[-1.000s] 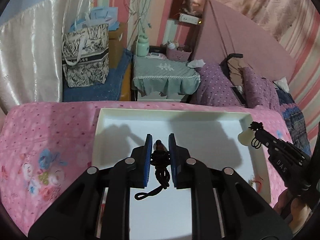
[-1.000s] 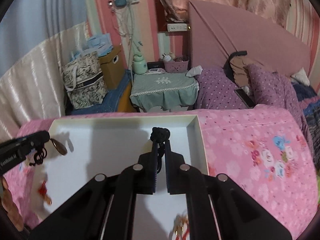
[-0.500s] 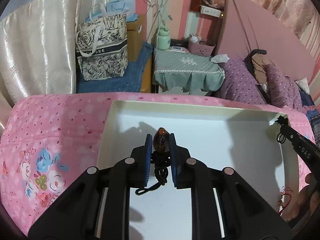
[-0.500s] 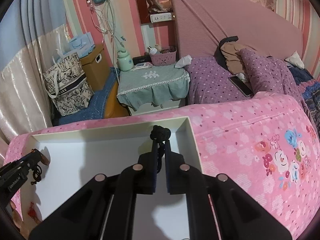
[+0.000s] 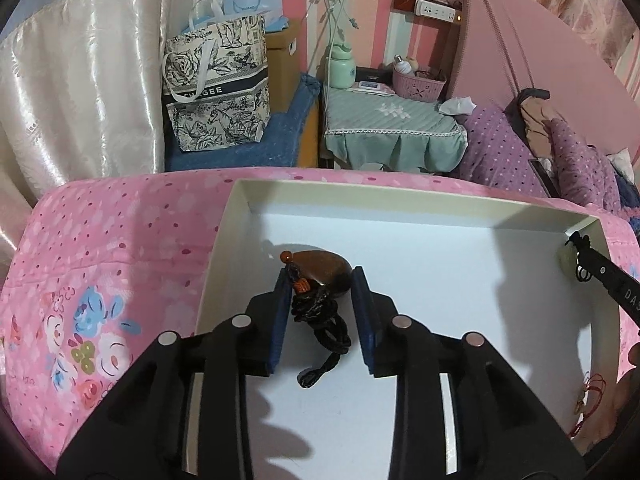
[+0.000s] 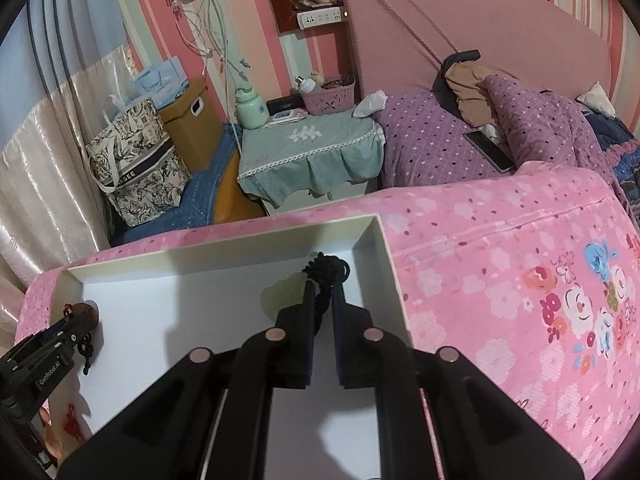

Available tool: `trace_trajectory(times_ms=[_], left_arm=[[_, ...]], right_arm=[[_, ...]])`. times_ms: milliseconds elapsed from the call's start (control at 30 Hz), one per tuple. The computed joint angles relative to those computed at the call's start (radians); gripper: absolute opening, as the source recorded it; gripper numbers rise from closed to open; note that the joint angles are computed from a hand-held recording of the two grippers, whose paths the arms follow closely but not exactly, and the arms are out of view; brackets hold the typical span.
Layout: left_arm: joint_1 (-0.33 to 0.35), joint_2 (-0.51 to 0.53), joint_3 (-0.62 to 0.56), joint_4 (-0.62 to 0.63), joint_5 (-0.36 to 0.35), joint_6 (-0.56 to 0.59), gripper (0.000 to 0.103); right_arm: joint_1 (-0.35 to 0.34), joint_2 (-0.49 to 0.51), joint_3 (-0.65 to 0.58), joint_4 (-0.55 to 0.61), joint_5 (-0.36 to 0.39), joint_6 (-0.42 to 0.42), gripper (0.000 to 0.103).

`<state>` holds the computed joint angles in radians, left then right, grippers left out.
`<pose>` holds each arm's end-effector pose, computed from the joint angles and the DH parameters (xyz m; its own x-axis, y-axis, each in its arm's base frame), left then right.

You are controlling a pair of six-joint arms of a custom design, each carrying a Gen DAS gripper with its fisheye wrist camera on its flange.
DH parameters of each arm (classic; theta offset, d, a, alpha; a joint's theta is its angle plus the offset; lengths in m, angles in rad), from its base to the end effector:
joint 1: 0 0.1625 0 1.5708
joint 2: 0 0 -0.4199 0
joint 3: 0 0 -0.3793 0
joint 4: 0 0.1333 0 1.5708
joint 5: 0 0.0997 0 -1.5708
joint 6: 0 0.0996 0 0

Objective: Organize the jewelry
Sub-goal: 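Open both tools to release the pendant and black cord item in the tray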

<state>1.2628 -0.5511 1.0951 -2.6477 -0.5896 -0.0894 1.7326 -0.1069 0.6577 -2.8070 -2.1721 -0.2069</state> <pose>-0.0355 -0.8243 0.1890 -0.6786 -0.3062 -0.6677 0.2013 0.7967 -0.5699 0.2161 -0.8461 0.0083 -0.8273 0.0589 0.5587 -0.3011 0.7931 -0.5295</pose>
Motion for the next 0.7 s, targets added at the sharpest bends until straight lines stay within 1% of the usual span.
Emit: trace_trajectory(times_ms=[33,100,167,233,300,433,567,633,667,700], left_arm=[[0.000,0.000,0.001,-0.001,0.002,0.001,0.030],[0.000,0.001,-0.003,0.021,0.010,-0.012,0.037],[0.001,0.003,-0.009,0.034,0.016,-0.024,0.040],[0.000,-0.002,0.002,0.017,0.017,-0.020,0.045],[-0.002,-0.004,0.009,-0.006,0.021,-0.009,0.056],[-0.003,-0.002,0.011,-0.012,0.024,0.000,0.056],[-0.003,-0.007,0.016,-0.016,0.019,0.001,0.057],[-0.005,-0.008,0.020,-0.028,0.020,0.009,0.059],[-0.006,-0.008,0.022,-0.034,0.022,0.014,0.062],[-0.009,-0.008,0.025,-0.042,0.025,0.020,0.065]], right_arm=[[0.001,0.001,0.000,-0.003,-0.002,-0.003,0.009],[0.002,0.000,0.001,-0.003,-0.004,-0.004,0.010],[0.002,-0.002,0.005,-0.007,0.004,-0.004,0.010],[0.002,-0.008,0.015,-0.010,0.009,-0.001,0.010],[0.001,-0.014,0.025,-0.012,0.013,0.002,0.010],[-0.004,-0.024,0.040,-0.011,0.027,0.010,0.010],[-0.004,-0.028,0.046,-0.021,0.026,0.002,0.010],[-0.003,-0.032,0.054,-0.035,0.028,-0.008,0.010],[-0.002,-0.034,0.059,-0.043,0.030,-0.015,0.010],[-0.001,-0.039,0.067,-0.050,0.033,-0.019,0.012]])
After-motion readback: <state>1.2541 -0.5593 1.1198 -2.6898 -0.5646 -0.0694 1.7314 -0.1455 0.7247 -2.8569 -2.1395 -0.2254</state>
